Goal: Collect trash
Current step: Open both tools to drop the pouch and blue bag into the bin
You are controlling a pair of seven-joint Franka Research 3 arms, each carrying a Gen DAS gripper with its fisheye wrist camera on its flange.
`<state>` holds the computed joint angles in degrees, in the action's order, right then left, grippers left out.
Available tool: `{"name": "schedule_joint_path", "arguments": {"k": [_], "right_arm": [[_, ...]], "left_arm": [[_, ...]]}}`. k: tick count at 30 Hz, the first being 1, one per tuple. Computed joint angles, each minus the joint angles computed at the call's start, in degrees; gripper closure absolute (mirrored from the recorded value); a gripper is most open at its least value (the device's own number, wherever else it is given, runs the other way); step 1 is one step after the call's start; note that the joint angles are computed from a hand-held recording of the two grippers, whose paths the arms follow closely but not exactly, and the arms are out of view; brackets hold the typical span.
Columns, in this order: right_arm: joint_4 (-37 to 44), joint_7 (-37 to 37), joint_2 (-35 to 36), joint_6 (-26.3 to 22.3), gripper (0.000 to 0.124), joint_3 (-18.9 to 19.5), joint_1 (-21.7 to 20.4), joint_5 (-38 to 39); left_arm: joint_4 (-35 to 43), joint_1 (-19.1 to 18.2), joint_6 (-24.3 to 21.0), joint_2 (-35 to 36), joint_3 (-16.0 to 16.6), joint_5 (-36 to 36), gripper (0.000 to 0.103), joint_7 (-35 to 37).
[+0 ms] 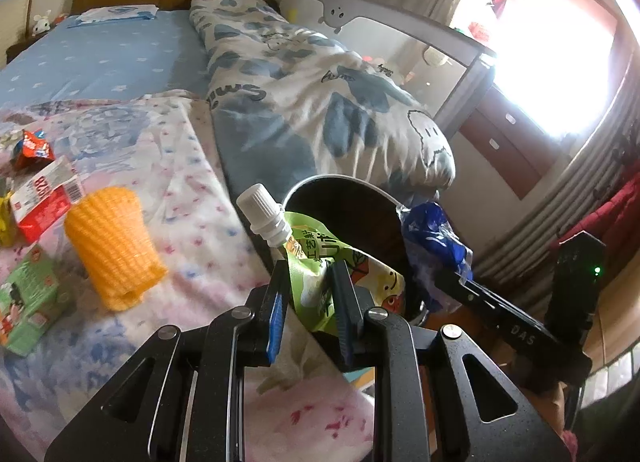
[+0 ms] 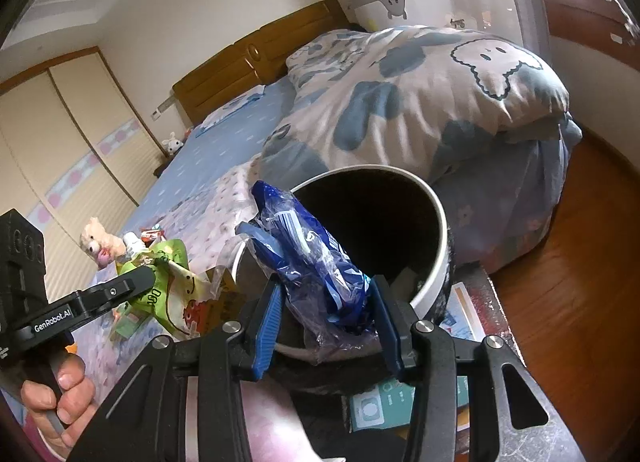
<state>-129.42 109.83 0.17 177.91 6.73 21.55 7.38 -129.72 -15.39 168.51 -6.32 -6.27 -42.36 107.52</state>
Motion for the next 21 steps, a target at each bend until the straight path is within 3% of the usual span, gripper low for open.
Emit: {"name": "schedule_joint_path", "arguments": {"k": [15, 18, 21], "right_arm": [[5.0, -11.5, 3.5, -3.8, 0.074, 0.0, -0.8, 12.8], [5.7, -11.4, 4.0, -4.3, 0.067, -0.4, -0.7, 12.8], [5.9, -9.5, 4.2, -4.3, 0.062, -1.0, -0.5, 11.3]], "left_arm": [[5.7, 3.6, -1.7, 6.1, -4.0, 8.0, 0.082, -6.9], [6.4, 4.3, -2.6, 6.8, -4.6, 8.3, 0.078, -7.5], [6.3, 4.8, -2.7, 6.9, -5.1, 9.7, 0.066, -8.9]]}}
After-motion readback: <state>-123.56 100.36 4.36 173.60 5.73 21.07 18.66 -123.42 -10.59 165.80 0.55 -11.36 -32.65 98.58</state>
